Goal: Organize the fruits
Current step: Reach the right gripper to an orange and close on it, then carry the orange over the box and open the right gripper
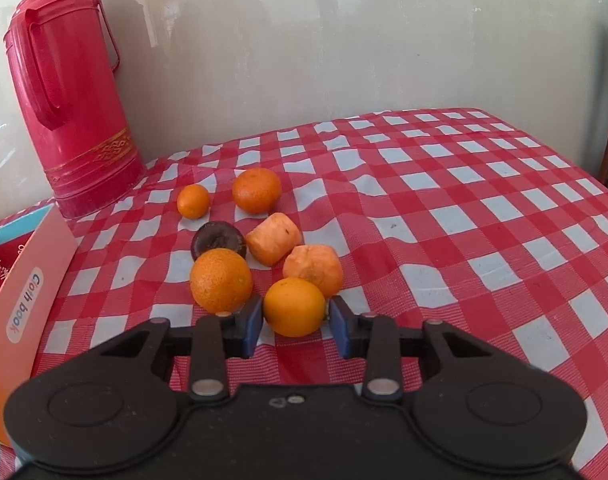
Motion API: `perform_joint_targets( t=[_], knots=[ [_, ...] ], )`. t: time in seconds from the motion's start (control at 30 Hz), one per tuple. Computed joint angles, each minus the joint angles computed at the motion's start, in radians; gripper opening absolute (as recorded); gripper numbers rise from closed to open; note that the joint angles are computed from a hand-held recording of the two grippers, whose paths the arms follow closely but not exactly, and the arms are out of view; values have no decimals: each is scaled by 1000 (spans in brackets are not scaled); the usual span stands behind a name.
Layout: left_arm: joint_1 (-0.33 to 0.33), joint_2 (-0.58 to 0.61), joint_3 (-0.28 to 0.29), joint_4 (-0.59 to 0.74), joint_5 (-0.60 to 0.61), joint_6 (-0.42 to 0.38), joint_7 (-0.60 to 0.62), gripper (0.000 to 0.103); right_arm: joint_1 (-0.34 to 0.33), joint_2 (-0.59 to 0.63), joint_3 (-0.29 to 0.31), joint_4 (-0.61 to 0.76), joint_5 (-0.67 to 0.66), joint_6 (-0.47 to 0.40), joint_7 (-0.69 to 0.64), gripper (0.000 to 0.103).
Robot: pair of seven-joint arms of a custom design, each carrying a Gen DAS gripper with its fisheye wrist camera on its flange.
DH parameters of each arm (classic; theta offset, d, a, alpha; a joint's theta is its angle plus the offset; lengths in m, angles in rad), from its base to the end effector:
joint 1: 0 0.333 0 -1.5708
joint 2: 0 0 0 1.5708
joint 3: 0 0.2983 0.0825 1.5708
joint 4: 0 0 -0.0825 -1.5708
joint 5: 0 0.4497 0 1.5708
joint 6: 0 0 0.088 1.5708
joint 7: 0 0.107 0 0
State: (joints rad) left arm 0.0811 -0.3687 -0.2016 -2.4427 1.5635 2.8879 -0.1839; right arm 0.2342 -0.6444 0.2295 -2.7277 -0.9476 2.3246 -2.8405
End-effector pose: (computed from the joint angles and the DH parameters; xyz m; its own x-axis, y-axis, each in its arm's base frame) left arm 0.5042 -0.1200 0.4282 0.2044 -0.9786 -0.0235 -0.4496 -0.0725 -0.8903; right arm 0.3996 0.1708 0.3919 -0.6808 -0.7192 -0.1386 -0.3834 0.5112 -0.7692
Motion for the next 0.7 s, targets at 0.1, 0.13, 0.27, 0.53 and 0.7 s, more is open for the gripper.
perform_joint_targets(
  t=[0.1, 0.13, 0.27, 0.53, 0.7],
  knots=[
    [1, 4, 4, 1, -19, -5, 12, 103, 1, -3, 13, 2, -12, -18, 1, 28],
    [2, 5, 6, 1, -29, -5, 16, 103, 3, -5, 20, 4, -19, -29, 0, 28],
    [9, 6, 15, -5, -98, -10, 57, 103, 10, -23, 44, 5, -71, -44, 13, 28],
    [37, 4, 10, -25, -193, -19, 128, 103, -15, 7, 66, 47, -295, 163, 88, 28],
    [51, -3, 3, -34, -192, -33, 133, 103, -23, 108, 74, 138, -441, 287, 114, 28]
  ],
)
